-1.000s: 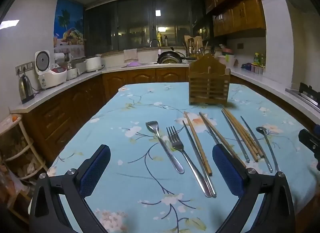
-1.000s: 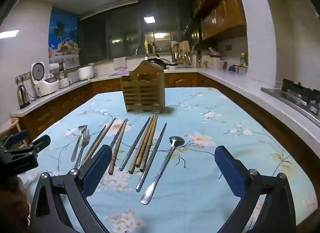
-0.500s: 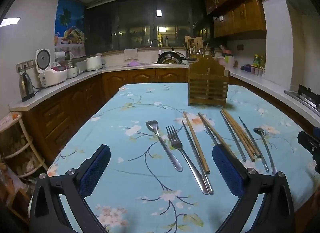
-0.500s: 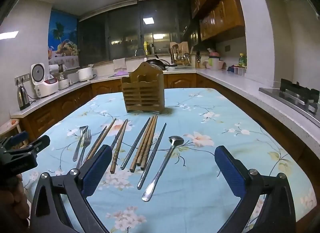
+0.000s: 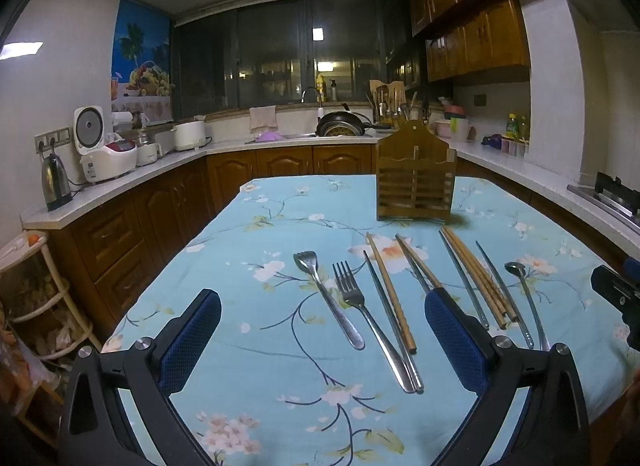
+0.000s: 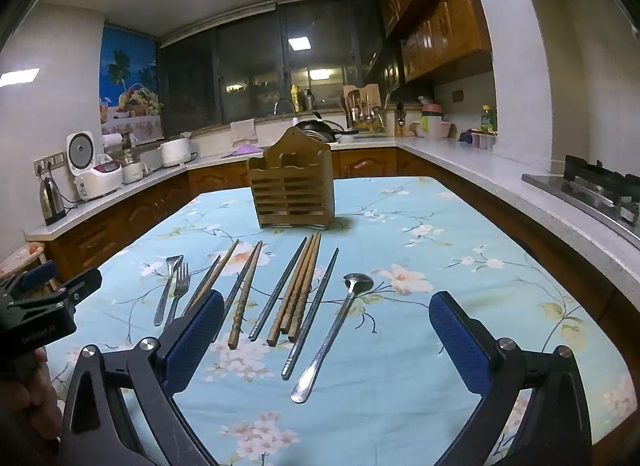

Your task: Organize utensils

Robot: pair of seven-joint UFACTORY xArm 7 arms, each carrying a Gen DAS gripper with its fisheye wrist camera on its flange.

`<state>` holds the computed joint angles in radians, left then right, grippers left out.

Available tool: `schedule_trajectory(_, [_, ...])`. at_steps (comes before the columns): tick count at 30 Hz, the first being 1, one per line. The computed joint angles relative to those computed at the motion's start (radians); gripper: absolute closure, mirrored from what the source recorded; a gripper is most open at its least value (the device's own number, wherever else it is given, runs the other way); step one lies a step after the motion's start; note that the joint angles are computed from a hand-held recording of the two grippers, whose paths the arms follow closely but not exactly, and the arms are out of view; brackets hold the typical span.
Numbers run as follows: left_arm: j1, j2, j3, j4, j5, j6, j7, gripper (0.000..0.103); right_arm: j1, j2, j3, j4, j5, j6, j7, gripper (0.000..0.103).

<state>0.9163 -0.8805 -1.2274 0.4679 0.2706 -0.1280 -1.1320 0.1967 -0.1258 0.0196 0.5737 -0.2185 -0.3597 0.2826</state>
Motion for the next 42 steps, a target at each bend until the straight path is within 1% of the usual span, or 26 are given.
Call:
schedule_trajectory(3, [-0.015,0.002,0.019,-0.01,0.0,-0.003,0.007,0.001,0.005,0.002,-0.009,0.002,-0.018,-0.002,0.013,0.0])
schedule_trajectory(8, [-0.003,0.008,0.015,-0.01,-0.004,-0.016,0.012,0.001,0.007,-0.001,-0.011,0.004,-0.032,0.004,0.026,0.0])
schedule_trajectory(9, [-0.016,0.003,0.019,-0.01,-0.007,-0.003,0.013,0.001,0.008,-0.002,-0.011,0.004,-0.032,0.006,0.027,0.0])
schedule_trajectory(11, [-0.015,0.002,0.017,-0.008,-0.006,0.001,0.012,0.001,0.008,0.003,-0.014,0.005,-0.035,0.0,0.027,0.0])
schedule_trajectory(14, [-0.011,0.006,0.015,-0.005,-0.005,-0.002,0.011,0.001,0.002,0.002,-0.001,0.004,-0.02,0.003,0.016,0.0])
schedule_trajectory(19, [-0.016,0.004,0.018,-0.01,-0.005,-0.003,0.012,0.001,0.003,0.0,0.002,0.005,-0.01,0.008,0.014,0.0])
schedule_trajectory(20, [-0.015,0.004,0.018,-0.009,-0.006,-0.002,0.012,0.001,0.006,0.003,-0.007,0.003,-0.023,0.0,0.018,0.0])
schedule_trajectory(24, [-0.016,0.003,0.015,-0.01,-0.007,-0.002,0.009,0.001,0.001,0.001,0.011,0.003,0.001,0.005,0.004,0.0])
schedule_trajectory(25, [-0.017,0.004,0.015,-0.009,-0.007,-0.001,0.009,0.001,0.01,0.003,-0.013,0.004,-0.028,0.002,0.021,0.0])
schedule_trajectory(34, [-0.005,0.021,0.004,0.006,-0.005,0.003,0.007,0.001,0.007,0.008,-0.01,0.004,-0.034,0.002,0.026,0.0])
schedule_trajectory(35, [-0.001,0.025,0.01,-0.002,-0.002,-0.01,0.012,0.001,0.005,0.007,-0.006,0.003,-0.031,0.004,0.025,0.0])
schedule_trajectory(39, [0.008,0.07,0.017,0.006,0.003,-0.016,0.034,0.001,0.012,0.013,-0.02,0.012,-0.056,0.018,0.047,0.0])
schedule_trajectory(42, [0.019,0.134,0.026,0.02,0.007,-0.022,0.064,0.001,0.042,0.025,-0.076,0.038,-0.149,0.048,0.127,0.0])
